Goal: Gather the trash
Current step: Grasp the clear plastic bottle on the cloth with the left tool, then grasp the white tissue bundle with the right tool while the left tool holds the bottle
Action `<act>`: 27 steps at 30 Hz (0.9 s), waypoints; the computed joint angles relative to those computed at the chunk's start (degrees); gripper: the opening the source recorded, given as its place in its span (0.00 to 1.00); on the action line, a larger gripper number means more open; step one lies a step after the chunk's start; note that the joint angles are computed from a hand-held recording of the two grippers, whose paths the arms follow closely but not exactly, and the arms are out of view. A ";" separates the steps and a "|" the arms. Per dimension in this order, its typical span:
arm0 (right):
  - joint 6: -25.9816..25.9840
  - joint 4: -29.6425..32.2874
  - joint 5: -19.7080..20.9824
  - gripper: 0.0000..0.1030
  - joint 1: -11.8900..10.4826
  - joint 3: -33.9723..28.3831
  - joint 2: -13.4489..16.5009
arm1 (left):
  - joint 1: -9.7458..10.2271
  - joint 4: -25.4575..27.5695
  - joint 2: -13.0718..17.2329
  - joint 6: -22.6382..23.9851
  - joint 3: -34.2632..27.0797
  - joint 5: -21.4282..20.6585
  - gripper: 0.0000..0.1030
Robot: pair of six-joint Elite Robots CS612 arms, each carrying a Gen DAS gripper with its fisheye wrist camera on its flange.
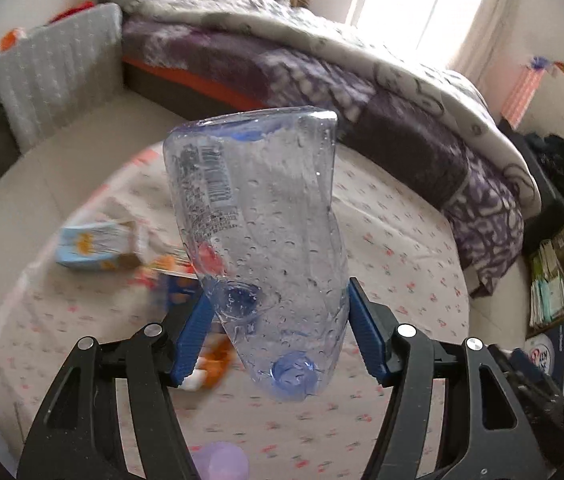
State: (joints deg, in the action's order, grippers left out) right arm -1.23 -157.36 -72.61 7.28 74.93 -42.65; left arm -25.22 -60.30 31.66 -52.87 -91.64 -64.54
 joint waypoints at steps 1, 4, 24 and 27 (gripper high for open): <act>-1.89 0.74 0.93 0.89 0.71 -0.16 0.11 | 0.05 1.10 0.32 -0.71 -1.44 1.04 0.60; -5.91 1.84 2.69 0.89 2.43 0.01 0.20 | 0.03 5.09 0.80 -2.87 -5.04 5.11 0.60; -12.07 5.39 8.84 0.86 11.17 -1.07 3.42 | 0.65 16.41 1.82 -12.79 -16.04 14.51 0.60; -22.78 2.16 6.96 0.82 12.32 -0.04 3.10 | 0.63 16.88 1.97 -13.10 -17.02 15.06 0.60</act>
State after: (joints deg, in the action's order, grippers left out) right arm -24.01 -155.20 -65.64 19.61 74.90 -39.55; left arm -24.60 -43.43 33.63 -65.97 -108.66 -49.47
